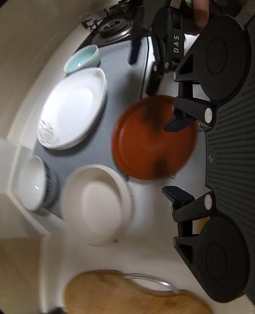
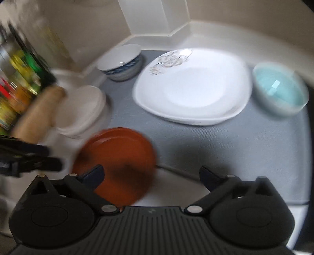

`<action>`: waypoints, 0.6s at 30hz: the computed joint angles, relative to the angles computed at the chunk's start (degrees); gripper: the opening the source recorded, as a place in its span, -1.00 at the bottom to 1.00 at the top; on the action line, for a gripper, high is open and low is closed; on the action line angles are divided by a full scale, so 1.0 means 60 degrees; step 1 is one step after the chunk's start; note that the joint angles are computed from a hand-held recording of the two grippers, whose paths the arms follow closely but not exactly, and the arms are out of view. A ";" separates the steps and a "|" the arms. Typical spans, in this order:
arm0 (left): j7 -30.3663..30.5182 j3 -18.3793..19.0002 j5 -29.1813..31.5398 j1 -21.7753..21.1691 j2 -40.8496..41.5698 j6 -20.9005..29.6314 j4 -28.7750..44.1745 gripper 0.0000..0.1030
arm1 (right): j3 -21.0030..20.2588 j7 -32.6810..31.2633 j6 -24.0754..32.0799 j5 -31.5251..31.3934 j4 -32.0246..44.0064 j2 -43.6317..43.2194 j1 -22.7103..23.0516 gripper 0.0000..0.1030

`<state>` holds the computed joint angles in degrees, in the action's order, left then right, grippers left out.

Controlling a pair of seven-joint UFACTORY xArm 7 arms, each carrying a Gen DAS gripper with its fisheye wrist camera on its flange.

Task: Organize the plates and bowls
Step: 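Move both grippers to the orange plate rim and close on it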

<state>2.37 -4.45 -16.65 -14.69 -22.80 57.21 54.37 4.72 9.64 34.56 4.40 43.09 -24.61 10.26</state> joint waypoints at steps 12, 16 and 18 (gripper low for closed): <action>-0.0347 0.0072 0.0192 0.0311 0.1190 -0.0053 0.0245 -0.45 | -0.0617 -0.1458 0.0407 0.1653 -0.0304 -0.0311 0.0763 0.80; -0.0174 -0.0041 0.0380 0.0288 0.1238 0.0006 0.0311 -0.53 | -0.0321 -0.1417 0.0699 0.1461 -0.0094 -0.0137 0.0640 0.40; -0.0106 -0.0114 0.0522 0.0251 0.1262 0.0047 0.0355 -0.58 | -0.0404 -0.1652 0.0730 0.1675 -0.0062 -0.0117 0.0761 0.09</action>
